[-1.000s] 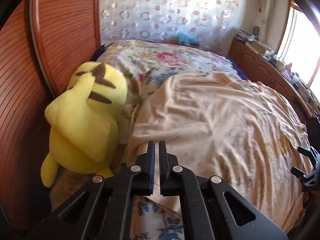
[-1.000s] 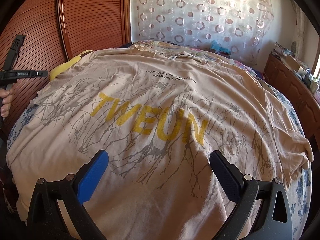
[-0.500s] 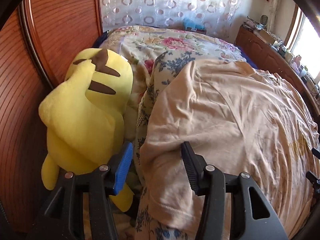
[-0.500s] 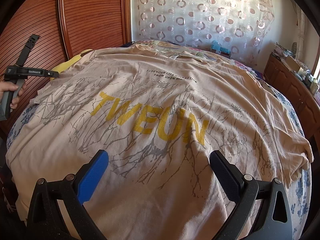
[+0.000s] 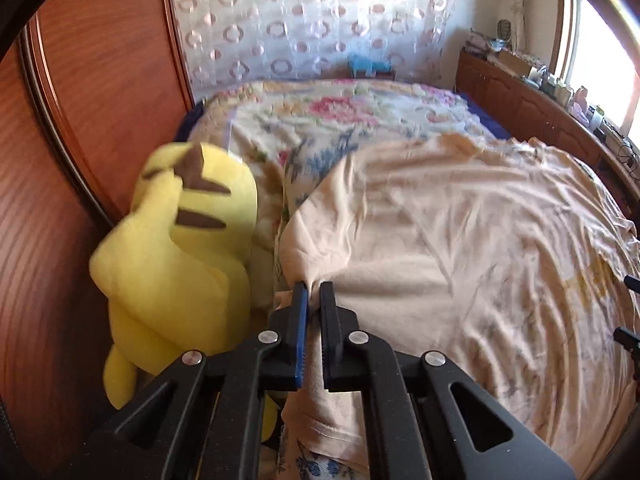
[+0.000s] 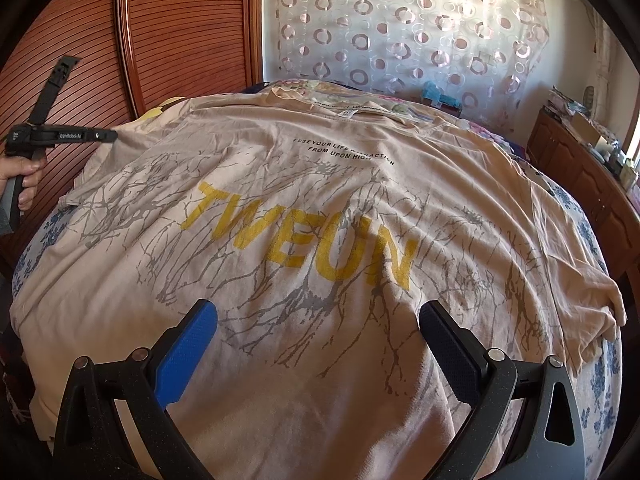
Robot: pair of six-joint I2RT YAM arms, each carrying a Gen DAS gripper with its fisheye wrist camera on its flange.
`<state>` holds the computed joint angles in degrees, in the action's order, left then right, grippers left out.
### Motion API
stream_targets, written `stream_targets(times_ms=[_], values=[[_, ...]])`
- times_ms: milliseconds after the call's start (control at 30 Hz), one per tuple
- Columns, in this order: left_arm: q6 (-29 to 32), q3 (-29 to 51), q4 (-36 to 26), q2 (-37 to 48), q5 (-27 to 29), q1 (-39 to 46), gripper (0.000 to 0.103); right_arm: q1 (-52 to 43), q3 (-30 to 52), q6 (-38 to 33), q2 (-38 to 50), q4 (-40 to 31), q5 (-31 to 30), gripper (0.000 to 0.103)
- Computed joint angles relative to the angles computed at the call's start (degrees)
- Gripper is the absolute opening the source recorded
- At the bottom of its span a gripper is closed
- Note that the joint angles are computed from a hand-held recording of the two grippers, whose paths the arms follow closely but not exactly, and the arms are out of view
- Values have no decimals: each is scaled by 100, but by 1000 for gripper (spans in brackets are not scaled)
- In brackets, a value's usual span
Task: Fold small clothes
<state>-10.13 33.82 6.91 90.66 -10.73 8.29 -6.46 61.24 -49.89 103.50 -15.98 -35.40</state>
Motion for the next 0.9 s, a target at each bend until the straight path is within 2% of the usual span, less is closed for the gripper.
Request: stream_targets(times_ms=[167, 267, 467, 600, 667, 733, 900], values=[[87, 215, -307, -290, -327, -342, 6, -6, -2, -29, -2, -8, 3, 101], [11, 450, -456, -348, -232, -588, 6, -10, 18, -25, 9, -27, 1, 101], [-159, 1243, -895, -240, -477, -1699, 9, -18, 18, -46, 12, -46, -9, 101], [-168, 1279, -808, -374, -630, -2122, 48, -19, 50, -43, 24, -80, -10, 101], [-200, 1130, -740, -506, -613, -2149, 56, -15, 42, -62, 21, -79, -2, 101], [-226, 950, -711, -587, -705, -2127, 73, -11, 40, -69, 20, -79, 6, 101], [-581, 176, -279, -548, -470, -1635, 74, 3, 40, -56, 15, -84, 15, 101]])
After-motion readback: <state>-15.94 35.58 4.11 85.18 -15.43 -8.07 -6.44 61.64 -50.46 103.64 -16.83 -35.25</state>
